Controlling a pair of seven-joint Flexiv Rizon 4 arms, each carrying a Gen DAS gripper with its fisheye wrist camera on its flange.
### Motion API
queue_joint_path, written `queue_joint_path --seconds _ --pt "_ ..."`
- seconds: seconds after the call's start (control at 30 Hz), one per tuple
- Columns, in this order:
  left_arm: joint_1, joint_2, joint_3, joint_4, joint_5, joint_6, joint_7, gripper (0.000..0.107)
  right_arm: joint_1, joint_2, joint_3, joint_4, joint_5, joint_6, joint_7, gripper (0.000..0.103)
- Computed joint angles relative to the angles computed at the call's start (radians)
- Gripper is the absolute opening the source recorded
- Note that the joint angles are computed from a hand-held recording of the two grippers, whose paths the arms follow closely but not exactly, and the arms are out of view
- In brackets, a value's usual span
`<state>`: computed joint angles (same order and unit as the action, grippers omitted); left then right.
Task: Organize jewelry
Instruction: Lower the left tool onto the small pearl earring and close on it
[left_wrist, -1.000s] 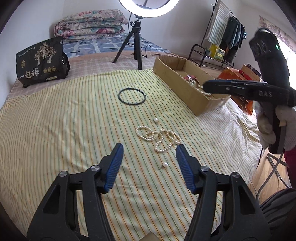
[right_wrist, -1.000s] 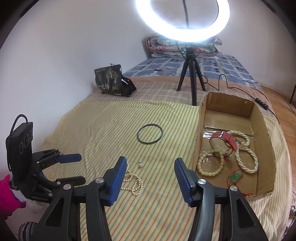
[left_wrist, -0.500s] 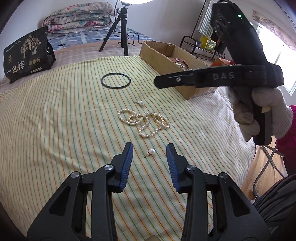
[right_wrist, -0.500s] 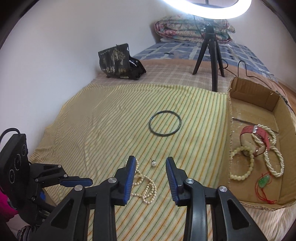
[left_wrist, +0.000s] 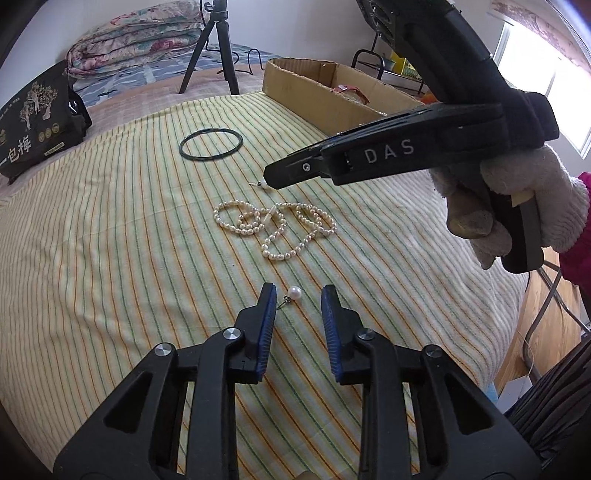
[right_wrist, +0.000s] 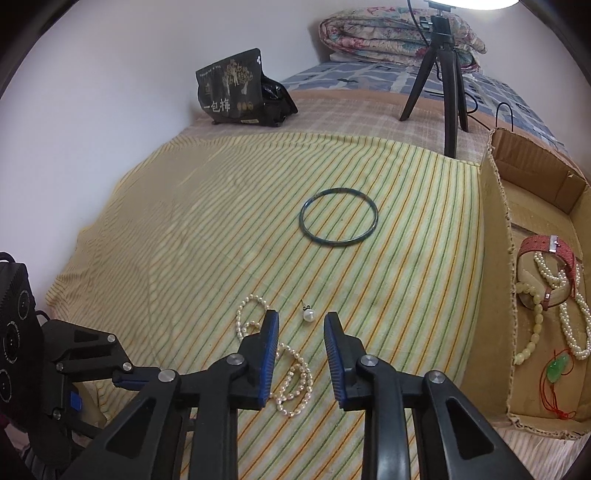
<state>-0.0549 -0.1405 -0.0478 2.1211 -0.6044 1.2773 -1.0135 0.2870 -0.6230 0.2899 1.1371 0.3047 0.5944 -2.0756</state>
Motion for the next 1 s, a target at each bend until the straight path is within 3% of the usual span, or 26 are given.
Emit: queue_joint_path --seconds 0.27,0.6,0.73,1.0 --pt "0.0 -0.025 0.011 -0.017 0.104 0.006 -0.06 0.02 0.016 -0.011 -0.006 0.014 -0.022 0.023 -0.008 0.025" --pt "0.016 -0.034 -0.01 -0.012 0.039 0.018 -0.038 0.01 0.032 -0.03 -0.007 0.008 -0.057 0.049 -0.009 0.019" --pt "0.016 -0.033 -0.01 -0.008 0.033 0.023 -0.037 0.006 0.042 -0.028 -0.014 0.021 -0.084 0.07 -0.012 0.006" --pt "0.014 -0.024 -0.007 -0.002 0.014 0.022 -0.044 0.003 0.031 -0.015 -0.002 0.039 -0.078 0.088 -0.015 0.006"
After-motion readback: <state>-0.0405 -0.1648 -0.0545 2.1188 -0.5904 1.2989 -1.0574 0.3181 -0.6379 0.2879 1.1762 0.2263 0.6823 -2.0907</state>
